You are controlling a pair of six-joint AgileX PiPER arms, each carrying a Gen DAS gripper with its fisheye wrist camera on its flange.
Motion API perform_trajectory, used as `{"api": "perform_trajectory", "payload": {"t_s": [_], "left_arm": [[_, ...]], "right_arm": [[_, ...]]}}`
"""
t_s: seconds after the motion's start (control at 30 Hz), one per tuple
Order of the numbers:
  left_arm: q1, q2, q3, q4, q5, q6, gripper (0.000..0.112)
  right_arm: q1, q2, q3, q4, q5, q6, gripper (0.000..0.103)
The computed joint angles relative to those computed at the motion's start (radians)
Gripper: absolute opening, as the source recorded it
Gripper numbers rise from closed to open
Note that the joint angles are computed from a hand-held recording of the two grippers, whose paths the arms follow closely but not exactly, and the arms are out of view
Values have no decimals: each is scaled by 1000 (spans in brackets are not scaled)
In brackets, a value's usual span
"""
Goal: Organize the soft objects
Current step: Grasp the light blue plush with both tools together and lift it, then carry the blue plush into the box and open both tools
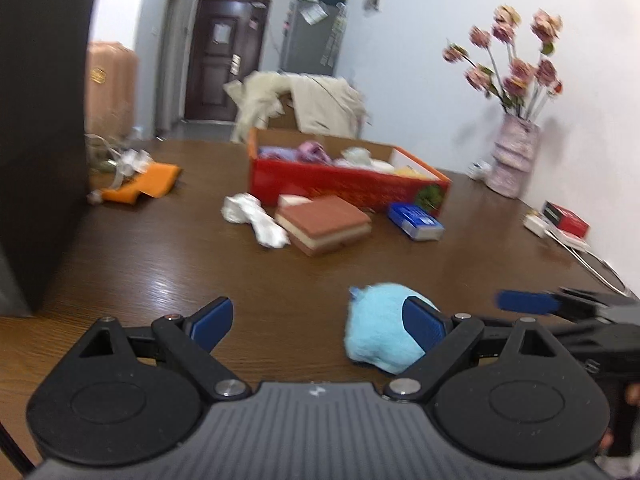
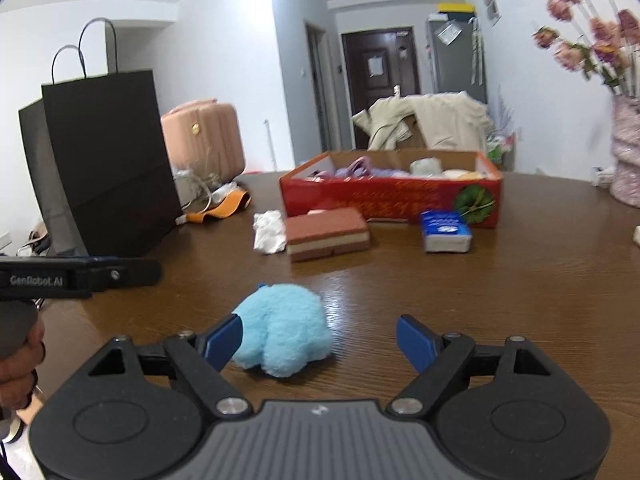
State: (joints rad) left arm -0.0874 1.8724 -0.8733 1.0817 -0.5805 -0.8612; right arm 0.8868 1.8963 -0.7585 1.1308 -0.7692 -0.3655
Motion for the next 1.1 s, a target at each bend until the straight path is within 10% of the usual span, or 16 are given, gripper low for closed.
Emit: {"api": "perform_trajectory", "payload": {"t_s": [0.13,0.27,0.4,0.77,1.1], "left_arm": [[-26,76,-91,191,7,-183,84],[-42,151,-188,384,2,-383,40],[-33,202,-255,417,-10,-466,25],[-1,303,-430,610,-141,-809,42],[-24,301,-480,576,-137,-818,35]], "right_arm": [[-84,53,-68,-59,78,33,70],[-167,91,-110,-201,154,142,61],[-216,123,-147,-345,224,242,40],[-278,138,-134,-595,237,570,38],[-330,133,-111,-802,210,808,34]]}}
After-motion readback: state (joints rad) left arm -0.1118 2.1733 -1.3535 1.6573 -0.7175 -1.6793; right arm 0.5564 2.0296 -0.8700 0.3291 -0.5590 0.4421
